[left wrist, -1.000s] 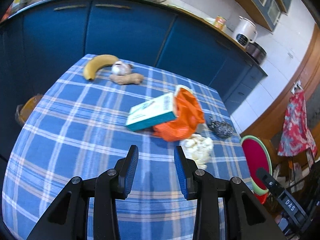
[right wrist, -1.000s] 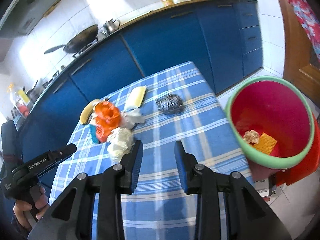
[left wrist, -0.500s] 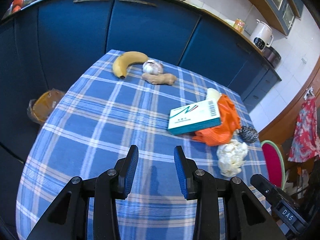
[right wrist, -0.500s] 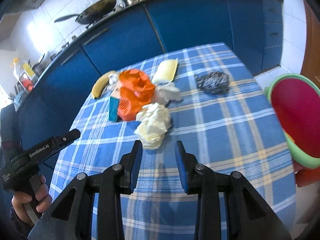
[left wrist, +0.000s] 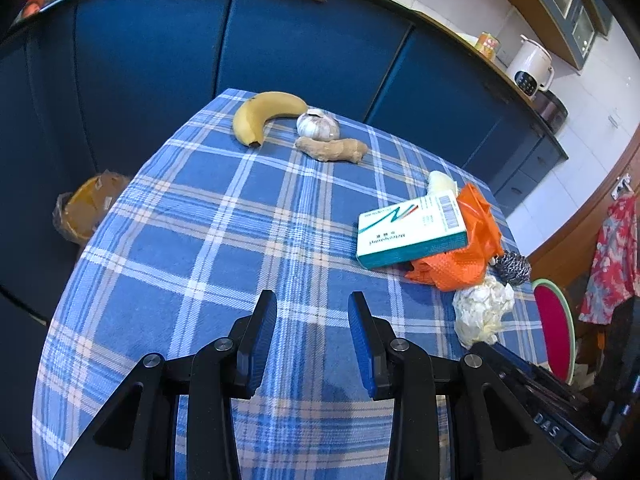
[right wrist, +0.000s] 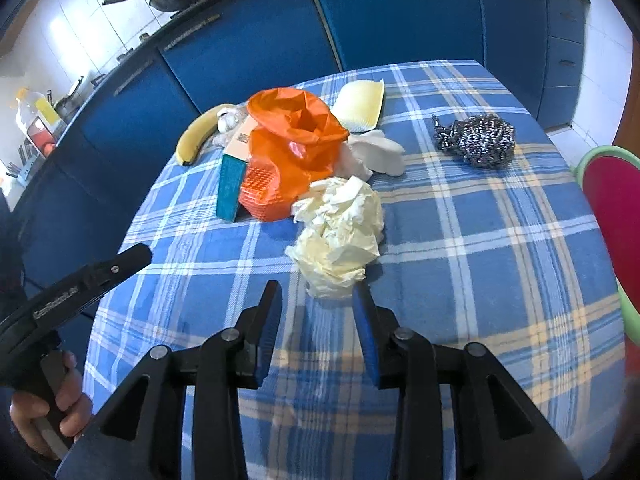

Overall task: Collect trash
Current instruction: 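Grasp the crumpled paper with the right gripper while the left grasps the teal box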

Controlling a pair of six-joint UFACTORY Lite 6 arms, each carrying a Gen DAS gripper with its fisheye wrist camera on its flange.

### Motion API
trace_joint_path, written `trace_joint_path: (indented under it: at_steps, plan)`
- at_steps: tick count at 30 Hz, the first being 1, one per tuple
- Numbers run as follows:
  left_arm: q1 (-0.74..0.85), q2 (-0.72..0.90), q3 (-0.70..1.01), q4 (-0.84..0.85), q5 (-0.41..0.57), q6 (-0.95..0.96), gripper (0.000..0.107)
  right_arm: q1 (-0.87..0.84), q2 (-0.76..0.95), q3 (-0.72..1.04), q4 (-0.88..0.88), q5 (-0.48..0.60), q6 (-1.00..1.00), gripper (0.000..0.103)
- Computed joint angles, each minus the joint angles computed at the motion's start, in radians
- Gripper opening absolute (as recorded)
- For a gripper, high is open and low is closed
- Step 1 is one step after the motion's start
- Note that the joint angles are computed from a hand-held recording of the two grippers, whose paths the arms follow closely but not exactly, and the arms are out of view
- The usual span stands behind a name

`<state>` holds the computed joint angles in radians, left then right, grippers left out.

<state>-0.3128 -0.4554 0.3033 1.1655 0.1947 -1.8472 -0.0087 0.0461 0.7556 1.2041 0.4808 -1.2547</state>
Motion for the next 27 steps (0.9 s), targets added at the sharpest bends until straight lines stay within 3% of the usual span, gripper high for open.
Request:
trace_joint_path:
  at_steps: [12, 13, 19, 27]
  plan:
    - [-0.005, 0.194, 0.128, 0.071, 0.001, -0.012, 0.050, 0.002, 0.143, 0.092, 0.063, -0.018, -0.037, 0.038]
    - [-0.010, 0.216, 0.144, 0.080, 0.000, -0.015, 0.052, -0.004, 0.144, 0.093, 0.077, -0.014, -0.055, 0.028]
    - [-0.052, 0.335, 0.231, 0.157, 0.025, -0.064, 0.059, -0.066, 0.076, 0.056, 0.132, 0.030, -0.155, 0.022]
    - [-0.114, 0.531, 0.376, 0.240, 0.077, -0.096, 0.060, -0.222, 0.007, 0.030, 0.097, 0.133, -0.171, 0.022]
